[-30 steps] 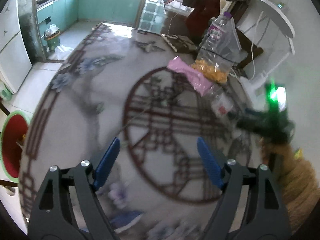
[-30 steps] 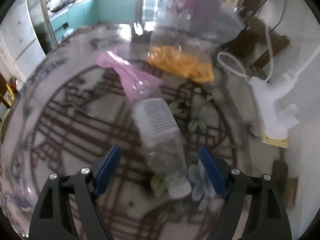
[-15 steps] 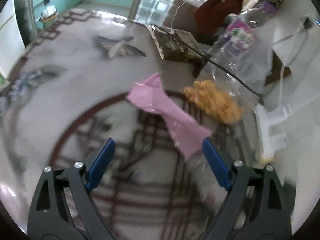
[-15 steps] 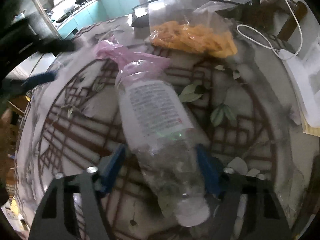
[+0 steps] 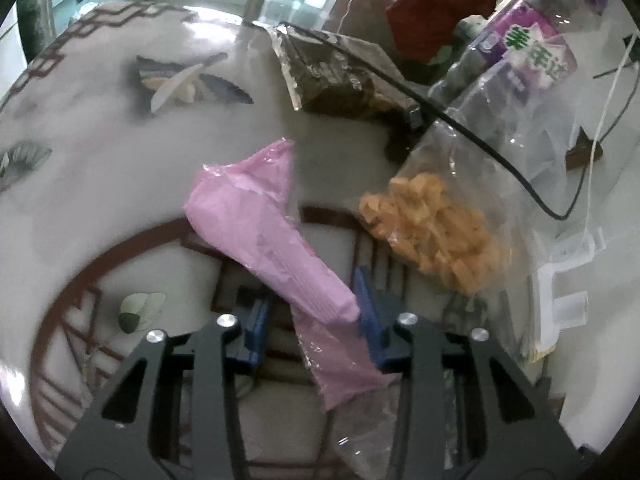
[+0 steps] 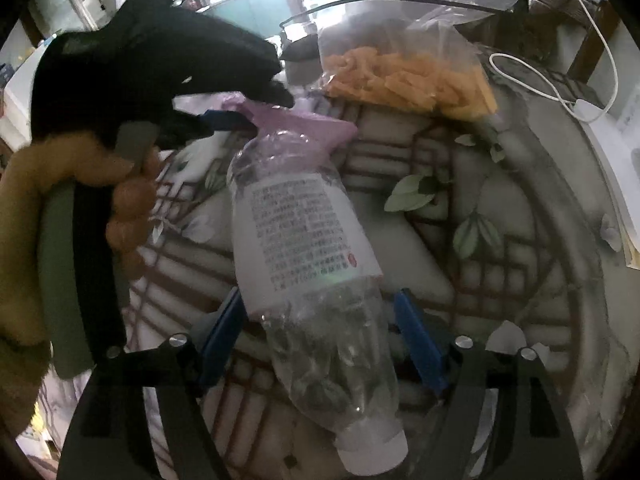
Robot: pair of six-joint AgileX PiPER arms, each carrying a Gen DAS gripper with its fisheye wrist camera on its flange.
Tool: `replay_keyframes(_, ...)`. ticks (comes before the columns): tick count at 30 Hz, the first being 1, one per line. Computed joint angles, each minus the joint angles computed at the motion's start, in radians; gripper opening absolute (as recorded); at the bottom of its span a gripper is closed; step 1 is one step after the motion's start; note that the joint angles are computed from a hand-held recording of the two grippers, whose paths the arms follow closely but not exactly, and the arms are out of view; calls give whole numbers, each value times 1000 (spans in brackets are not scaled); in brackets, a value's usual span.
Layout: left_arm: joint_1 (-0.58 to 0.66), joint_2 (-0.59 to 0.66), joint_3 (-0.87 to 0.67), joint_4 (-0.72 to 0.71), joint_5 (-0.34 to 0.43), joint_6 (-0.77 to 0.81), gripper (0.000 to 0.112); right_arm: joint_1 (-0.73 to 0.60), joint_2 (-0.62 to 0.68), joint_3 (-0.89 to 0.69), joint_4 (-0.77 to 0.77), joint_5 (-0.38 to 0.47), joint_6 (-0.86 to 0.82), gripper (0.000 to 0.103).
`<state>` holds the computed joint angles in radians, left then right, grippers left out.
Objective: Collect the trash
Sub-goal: 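Grasp pink plastic bag with left tool while right tool grasps clear water bottle, then carry the pink bag and water bottle over the red bucket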
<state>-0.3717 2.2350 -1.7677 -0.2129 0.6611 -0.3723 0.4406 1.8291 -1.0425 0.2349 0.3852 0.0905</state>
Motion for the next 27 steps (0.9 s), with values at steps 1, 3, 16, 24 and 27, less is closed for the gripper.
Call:
replay_keyframes(1,5,-12,17,6,-6,7,22,-1,11,-15,11,9,-13,75)
replay_keyframes(3,14,-59,70,28,-26,7,20,25,19,-29,-60,25,52,57)
replay_keyframes(16,-8,-681,659,285,-77,4,19,286,-218,40,-316,142,510,55)
replay_keyframes(24,11,-1095,896,265,46,38,19,568,-320,5,-559,279,888,55)
replay_keyframes(27,1,-1202,948,269,79,26,19,667,-319,-46,-640,342,996,55)
